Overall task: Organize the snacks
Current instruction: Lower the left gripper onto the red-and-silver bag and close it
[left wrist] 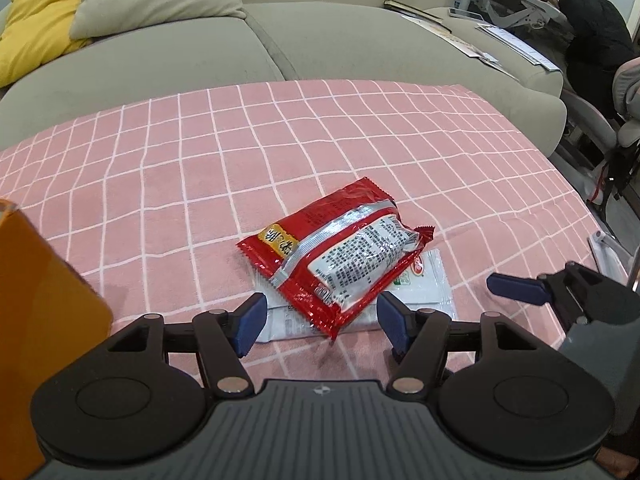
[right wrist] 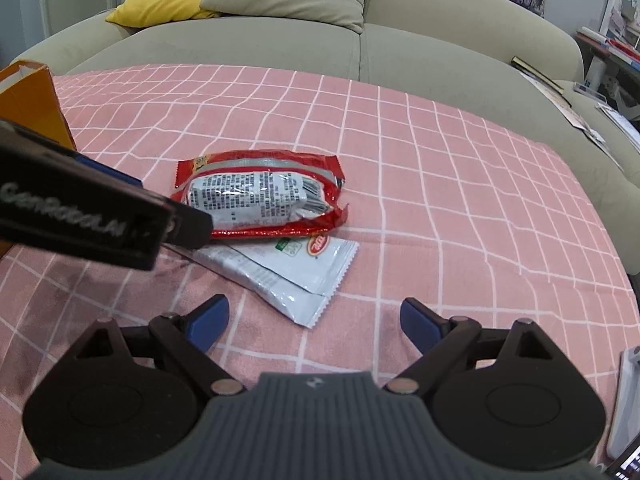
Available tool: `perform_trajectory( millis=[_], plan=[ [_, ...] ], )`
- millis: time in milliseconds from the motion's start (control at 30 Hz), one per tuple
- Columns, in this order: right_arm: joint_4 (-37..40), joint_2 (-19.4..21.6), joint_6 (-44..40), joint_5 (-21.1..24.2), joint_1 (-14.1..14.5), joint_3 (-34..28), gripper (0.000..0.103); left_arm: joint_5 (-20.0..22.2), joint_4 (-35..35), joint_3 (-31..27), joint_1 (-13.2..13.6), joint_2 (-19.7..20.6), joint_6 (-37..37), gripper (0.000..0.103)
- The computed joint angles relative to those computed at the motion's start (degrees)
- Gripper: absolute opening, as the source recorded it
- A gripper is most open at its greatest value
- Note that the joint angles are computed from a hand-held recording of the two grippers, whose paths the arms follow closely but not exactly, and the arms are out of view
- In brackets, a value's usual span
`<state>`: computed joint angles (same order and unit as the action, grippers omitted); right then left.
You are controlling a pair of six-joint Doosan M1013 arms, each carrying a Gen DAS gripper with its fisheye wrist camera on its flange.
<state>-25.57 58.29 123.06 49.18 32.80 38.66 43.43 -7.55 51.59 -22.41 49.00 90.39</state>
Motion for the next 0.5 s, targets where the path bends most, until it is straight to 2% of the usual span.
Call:
perform_trajectory(
  millis=[33,67,100,200,300,500],
  plan=[
    [0.26,0.01,0.13,-0.02,-0.05,-0.01,0.089,0.06,-0.07,-0.33,-0.03,0.24,-0.08,0.074],
    [0.54,0.02,0.13,-0.04,-0.09,-0.02,0.089,0.49,-0.38,-0.82,-0.01,0.56,0.13,0.068],
    [0.80,0.00,-0.02,-0.09,-0.17,-0.01,0.089,1.13,-0.56,-1.38,0.01,0.89,0.21,0.056],
    [1.07,0.17,-0.90,0.19,-0.23,-0.35,0.092,2.07,-0.11,-2.23,0.10,1.49,-0.67,0.034],
    [1.97,0.33,-3.03,0.04,-0.38,-0.71,0.093,1.44,-0.83,-1.87,0.46,1.38,-1.39,0.029],
    [4.97,1.80,-10.96,0.89,-0.76,-3.99,0.096,1.38,3.78,-1.05,0.41,0.61,-5.11,0.024]
  ],
)
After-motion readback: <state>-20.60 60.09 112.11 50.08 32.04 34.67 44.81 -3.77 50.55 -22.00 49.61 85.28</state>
